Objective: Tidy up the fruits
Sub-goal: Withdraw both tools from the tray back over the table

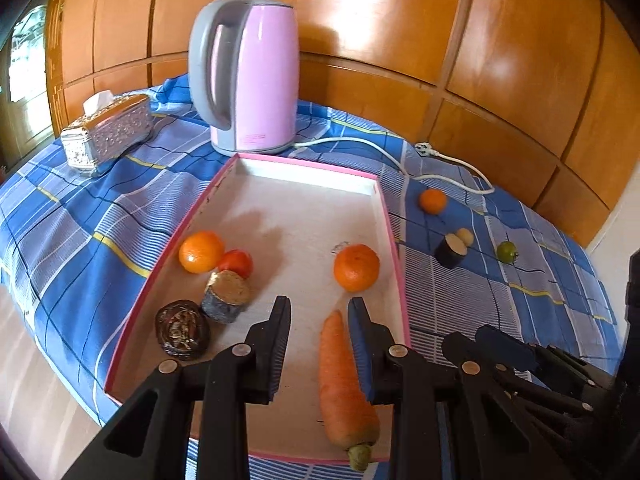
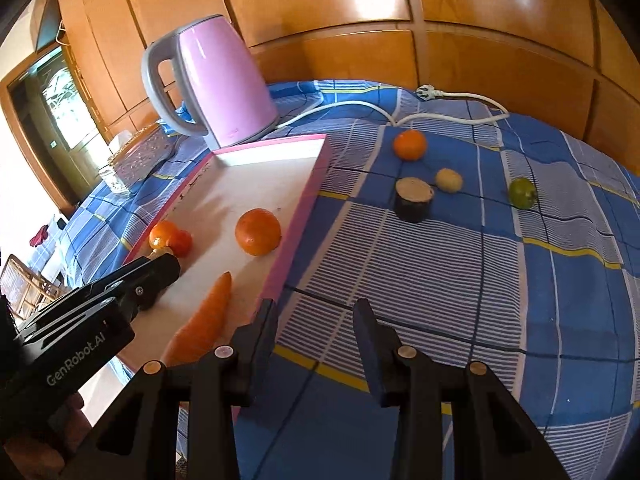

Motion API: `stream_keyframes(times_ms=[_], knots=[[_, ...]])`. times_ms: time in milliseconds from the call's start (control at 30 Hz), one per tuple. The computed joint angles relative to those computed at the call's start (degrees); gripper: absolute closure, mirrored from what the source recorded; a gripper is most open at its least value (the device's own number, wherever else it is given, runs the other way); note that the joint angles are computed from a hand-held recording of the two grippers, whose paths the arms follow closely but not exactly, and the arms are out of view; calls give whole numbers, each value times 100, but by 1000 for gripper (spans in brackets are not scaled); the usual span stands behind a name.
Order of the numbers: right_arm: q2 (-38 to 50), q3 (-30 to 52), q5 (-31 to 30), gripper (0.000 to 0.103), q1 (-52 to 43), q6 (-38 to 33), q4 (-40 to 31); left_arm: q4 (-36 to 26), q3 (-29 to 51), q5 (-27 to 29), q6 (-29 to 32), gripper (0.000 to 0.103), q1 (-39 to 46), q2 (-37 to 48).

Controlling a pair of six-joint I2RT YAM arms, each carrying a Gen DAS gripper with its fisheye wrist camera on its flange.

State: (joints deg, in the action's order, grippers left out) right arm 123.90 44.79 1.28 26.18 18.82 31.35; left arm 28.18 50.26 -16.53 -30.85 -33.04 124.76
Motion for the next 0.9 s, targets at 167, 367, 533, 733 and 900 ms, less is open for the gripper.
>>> stream_keyframes(times_ms=[167, 367, 533, 733, 900], knots=[[-19, -121, 16, 63, -120, 65, 115, -87, 146, 9, 127, 69, -120, 13], [-3, -225, 8, 63, -324, 156, 203, -257, 458, -9, 283, 69, -294, 118], [3, -307, 23, 63, -479, 204, 276, -413, 773, -6, 406, 69, -411, 228], [2, -377, 3, 63, -738, 232, 359, -639, 1219, 61, 534, 69, -510, 423], [57, -384, -36, 63, -948, 238, 387, -890, 1642, 128, 609, 69, -565, 658]])
